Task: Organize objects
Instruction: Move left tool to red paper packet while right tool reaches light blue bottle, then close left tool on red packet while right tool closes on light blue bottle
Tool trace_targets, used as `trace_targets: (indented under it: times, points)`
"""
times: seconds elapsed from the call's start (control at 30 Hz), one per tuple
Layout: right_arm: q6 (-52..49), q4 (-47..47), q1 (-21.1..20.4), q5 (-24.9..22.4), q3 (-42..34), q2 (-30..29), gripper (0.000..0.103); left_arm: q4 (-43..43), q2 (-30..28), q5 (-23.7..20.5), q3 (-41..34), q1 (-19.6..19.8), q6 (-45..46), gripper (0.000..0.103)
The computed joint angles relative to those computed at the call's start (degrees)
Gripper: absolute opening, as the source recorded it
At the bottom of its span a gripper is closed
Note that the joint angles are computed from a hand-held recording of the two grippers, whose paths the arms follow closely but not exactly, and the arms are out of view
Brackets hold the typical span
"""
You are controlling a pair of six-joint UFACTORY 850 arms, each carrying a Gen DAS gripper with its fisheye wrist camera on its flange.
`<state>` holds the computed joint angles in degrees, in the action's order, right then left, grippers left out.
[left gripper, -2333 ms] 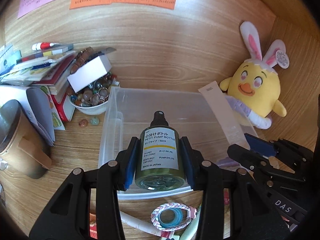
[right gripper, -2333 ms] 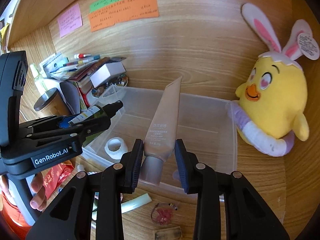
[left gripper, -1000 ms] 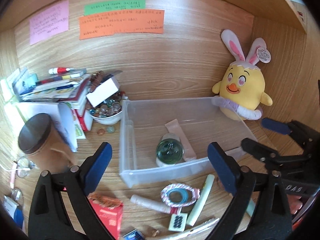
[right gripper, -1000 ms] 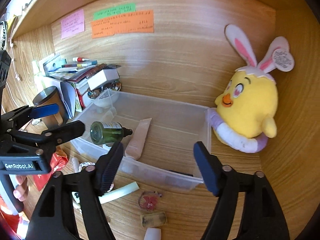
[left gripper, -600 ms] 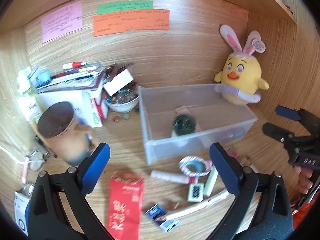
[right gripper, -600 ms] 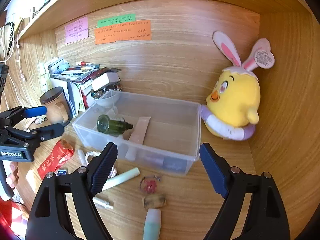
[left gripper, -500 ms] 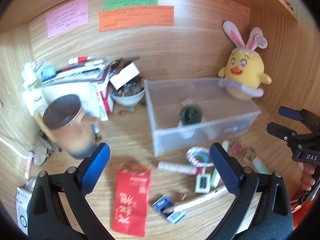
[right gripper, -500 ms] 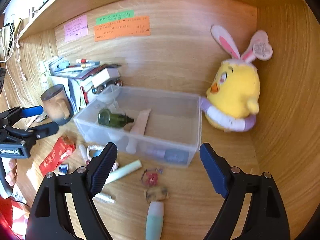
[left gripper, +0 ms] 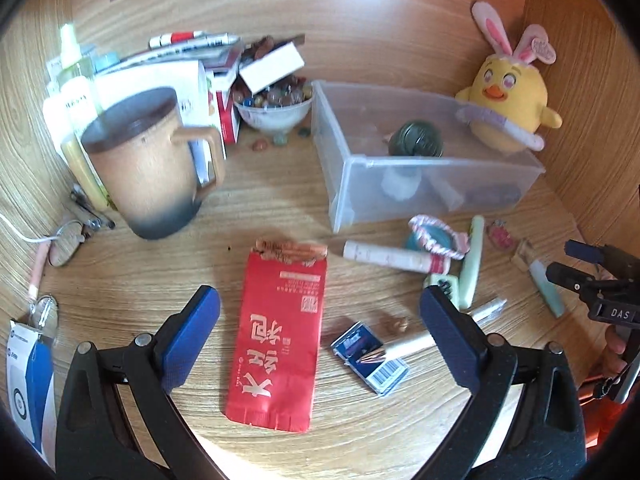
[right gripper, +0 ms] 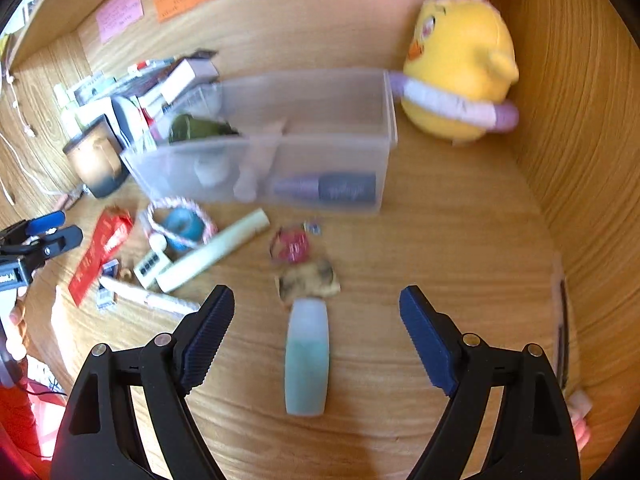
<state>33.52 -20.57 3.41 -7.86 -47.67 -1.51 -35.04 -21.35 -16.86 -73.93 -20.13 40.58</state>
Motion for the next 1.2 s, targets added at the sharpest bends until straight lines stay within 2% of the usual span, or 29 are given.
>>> trace_targets:
  times: [0.1,0.3,0.4,0.47,0.6,0.67,0.8,1.03,1.2]
  points:
    - [4.8,-5.0,0.77,-1.62,0.29,-0.69,0.083,4.58,-2.12,-1.78,-1.98,0.33,-4.4,0.101]
    - [2.38,-2.02,1.01,-3.06,0.79,-1.06,0.08,10.45,-6.38,-4.53,-6.12,1.28,-11.2,0.101]
    - [4.07,-3.42,1.14,-3.35,1.09,-0.93,0.069,10.53,-7.78,-5.65,-7.62,1.52,-11.65,0.101]
    - [10.99,-10.36,1.74,-4.25,1.09,-0.99,0.063,10.84,-8.29,-5.5,-8.1,1.57,-12.21,0.101]
    - [15.23,-15.09,2.46,-5.14,0.96,-0.96,0.046,9.07,-9.3,-6.56,-9.27,1.83,-10.67,0.08]
    - [17.93,-18.11,2.81,-5.39,0.94,-1.06,0.04,9.0,-9.23,-5.38,-9.01,1.72,-10.52,0.075]
    - [21.54,-22.15,3.12,-5.31,1.04,-1.11,0.024,8.78,-9.16,-4.33,-8.86,1.5,-9.65,0.055]
    - [24.42,-24.14,2.84,-5.01,1.53,-0.57,0.023,7.74,-8.28,-2.08,-7.57,1.82,-9.82,0.054]
    - [27.36,-26.2,2.32,-4.65,2.06,0.76,0.023,3.02,-5.95,-0.13,-5.35,2.41,-5.99,0.054]
